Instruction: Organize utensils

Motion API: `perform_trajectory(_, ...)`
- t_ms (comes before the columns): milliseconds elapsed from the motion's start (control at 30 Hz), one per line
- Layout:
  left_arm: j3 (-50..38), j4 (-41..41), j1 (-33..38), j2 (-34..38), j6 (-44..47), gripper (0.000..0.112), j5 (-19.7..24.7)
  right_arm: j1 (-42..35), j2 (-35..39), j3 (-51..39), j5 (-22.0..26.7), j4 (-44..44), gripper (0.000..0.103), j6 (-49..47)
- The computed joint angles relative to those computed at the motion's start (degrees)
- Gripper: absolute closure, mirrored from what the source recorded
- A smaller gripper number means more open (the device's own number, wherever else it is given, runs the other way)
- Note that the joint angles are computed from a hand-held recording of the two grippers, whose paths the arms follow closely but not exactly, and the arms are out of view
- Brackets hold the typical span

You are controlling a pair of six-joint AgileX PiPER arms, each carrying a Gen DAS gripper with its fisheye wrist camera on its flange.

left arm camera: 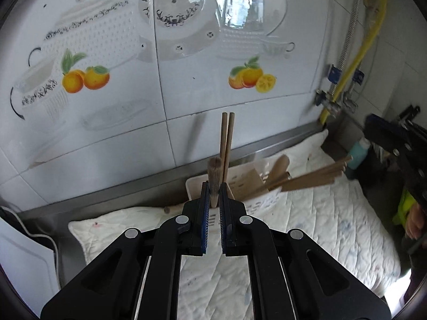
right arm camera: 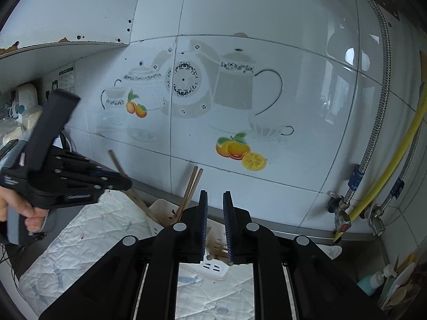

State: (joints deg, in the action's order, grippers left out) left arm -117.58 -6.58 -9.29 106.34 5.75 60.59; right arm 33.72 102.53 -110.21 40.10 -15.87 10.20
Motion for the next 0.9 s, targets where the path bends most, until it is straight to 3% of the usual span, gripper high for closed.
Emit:
perform_trajectory(267,7.26,-2.76,0.87,-3.64,-0.02,0.103,-6.49,0.19,-3.45,6.87,-3.45,-0.81,0.076,1.65)
perform_trajectory(367,11.5,-3.53,1.24,-6.94,0.58,0.093,-9.04,0.39,-5.07,10.16,-4.86,-0.99,0.073,2.86)
perform_trajectory(433,15.5,-4.42,1.56,-9.91,0.8,0.076,-11.49,1.06,-6.23,12.68,-5.87,-3.08,0.068,5.22)
perform_trajectory(667,32.02,-4.02,0.88,-21.91,0.21,0.056,-21.46,4.25,-11.76,24.02,-9.78,-10.25,0.056,15.21)
perform_trajectory(833,44.92,3.14,-2.58,-30.75,-5.6,0.044,-28.47,6.46,-15.7,32.6,-12.89,-15.36,0.051,23.98)
perform_trajectory(900,49.42,9.56,-5.12,-33.77,-11.12,0.037,-30.9,7.77,-16.87,35.41,-13.15,-19.54,0.044,28.67)
